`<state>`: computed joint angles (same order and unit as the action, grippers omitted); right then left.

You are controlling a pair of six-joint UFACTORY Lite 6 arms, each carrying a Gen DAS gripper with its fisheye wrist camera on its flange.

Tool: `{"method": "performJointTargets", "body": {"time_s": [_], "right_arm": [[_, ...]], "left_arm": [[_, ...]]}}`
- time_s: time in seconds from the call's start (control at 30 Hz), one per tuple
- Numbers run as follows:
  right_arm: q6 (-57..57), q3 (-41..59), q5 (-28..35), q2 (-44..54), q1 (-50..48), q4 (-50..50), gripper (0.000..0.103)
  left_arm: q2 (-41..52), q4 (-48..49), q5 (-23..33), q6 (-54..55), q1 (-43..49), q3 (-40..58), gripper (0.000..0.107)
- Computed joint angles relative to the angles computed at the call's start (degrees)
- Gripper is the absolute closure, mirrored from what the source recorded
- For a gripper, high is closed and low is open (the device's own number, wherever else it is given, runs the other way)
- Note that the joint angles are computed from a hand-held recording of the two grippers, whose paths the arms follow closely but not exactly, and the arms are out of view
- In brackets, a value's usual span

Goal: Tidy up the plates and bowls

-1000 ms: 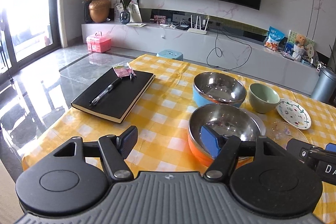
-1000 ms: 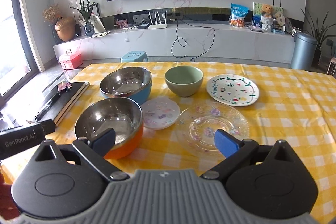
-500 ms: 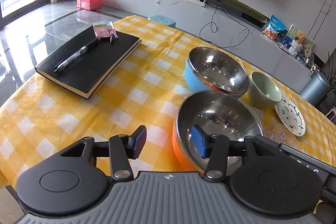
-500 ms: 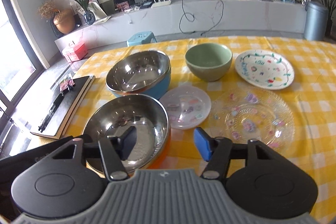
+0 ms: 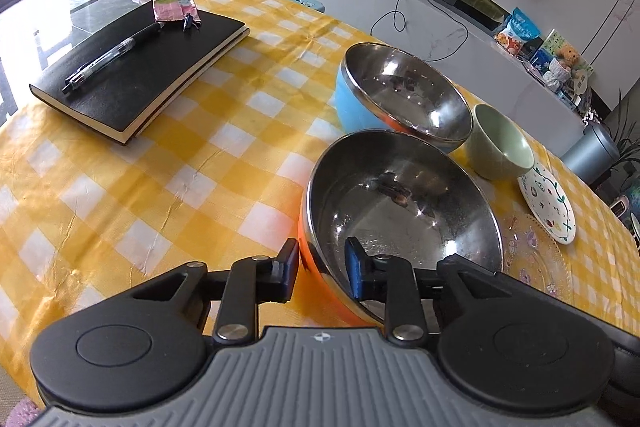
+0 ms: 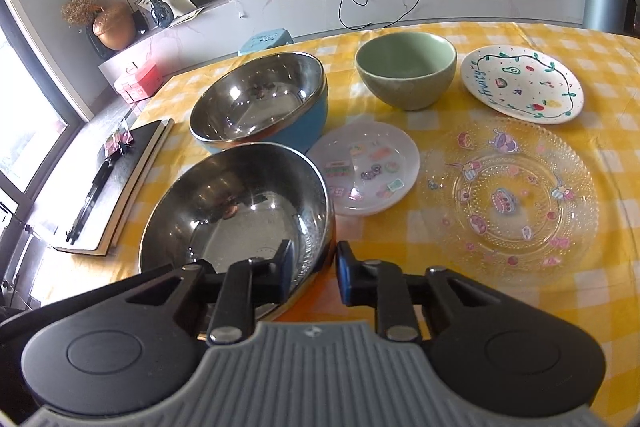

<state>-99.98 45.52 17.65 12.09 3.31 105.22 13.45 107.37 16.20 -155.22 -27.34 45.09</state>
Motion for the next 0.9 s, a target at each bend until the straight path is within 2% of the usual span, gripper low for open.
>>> {"method": "performJointTargets", "body": {"time_s": [0.13,0.27,0.47,0.67,0.8,0.9], "right_arm": [[1.64,-0.02,-0.28,-0.43,-0.02,-1.33,0.086],[5.14,-0.91,0.12,-2.52,-0.81,-5.00,0.088],[20.50,-3.37,4.04,-8.33,-4.37,-21.38,0.089],[30.80,-6.63,11.99,-14.85,-12.16,-34.91,0.089],[35.09,-6.45,20.50,-15.38,-20.60,-41.76,0.090],[35.86,-6.63,24.68,-15.05,-26.05,-44.57,0.090]], "left_arm": [[1.09,-12.17,1.76,12.57,-1.88,2.19,0.084],[-1.47,-15.69,2.83,15.39,-3.33,0.41,0.084],[-8.10,-28.16,6.80,24.97,-7.49,-1.81,0.084],[-12.39,-36.34,9.90,29.67,-13.33,-3.03,0.084],[-12.74,-39.82,11.57,32.07,-17.11,-2.23,0.084],[-12.84,-41.59,10.87,32.09,-19.23,-2.45,0.084]]}}
